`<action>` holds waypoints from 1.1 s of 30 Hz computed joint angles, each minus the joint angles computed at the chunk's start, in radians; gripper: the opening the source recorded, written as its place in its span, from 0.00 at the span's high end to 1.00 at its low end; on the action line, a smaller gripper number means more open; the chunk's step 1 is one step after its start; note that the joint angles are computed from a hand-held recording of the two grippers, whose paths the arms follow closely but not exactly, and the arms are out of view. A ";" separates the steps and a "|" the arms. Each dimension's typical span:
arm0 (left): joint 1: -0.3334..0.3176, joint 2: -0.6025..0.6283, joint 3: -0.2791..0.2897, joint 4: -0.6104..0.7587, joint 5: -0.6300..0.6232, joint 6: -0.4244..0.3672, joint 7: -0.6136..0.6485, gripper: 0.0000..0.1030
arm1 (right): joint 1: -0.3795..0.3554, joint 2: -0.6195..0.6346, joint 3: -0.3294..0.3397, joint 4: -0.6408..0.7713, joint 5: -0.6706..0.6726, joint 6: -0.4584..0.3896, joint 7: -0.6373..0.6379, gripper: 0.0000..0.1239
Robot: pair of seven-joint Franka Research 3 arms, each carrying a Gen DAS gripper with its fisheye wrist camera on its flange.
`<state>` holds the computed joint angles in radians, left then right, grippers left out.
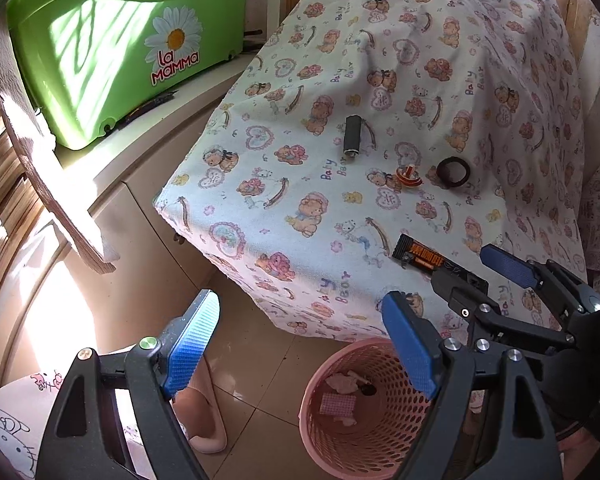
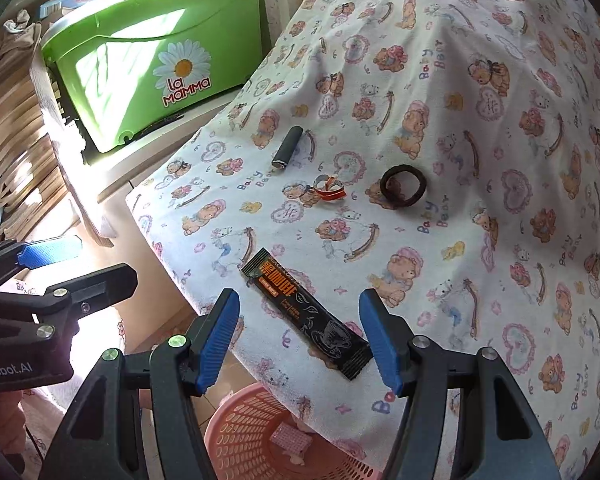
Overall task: Collect trash
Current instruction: 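Close the right tool on the black-and-orange packet, then close the left tool on the red-and-white cap while the right tool holds the packet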
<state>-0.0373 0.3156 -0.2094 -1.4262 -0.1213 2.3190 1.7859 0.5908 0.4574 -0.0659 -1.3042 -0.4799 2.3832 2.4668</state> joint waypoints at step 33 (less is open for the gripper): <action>-0.015 -0.019 0.010 -0.047 0.082 0.070 -0.047 0.21 | 0.035 -0.021 -0.043 -0.004 -0.114 -0.079 0.165 0.98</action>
<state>-0.0521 0.2971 -0.1991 -1.4727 -0.0395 2.3889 1.7386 0.6255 0.4362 -0.1091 -1.3078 -0.5942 2.3046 2.6318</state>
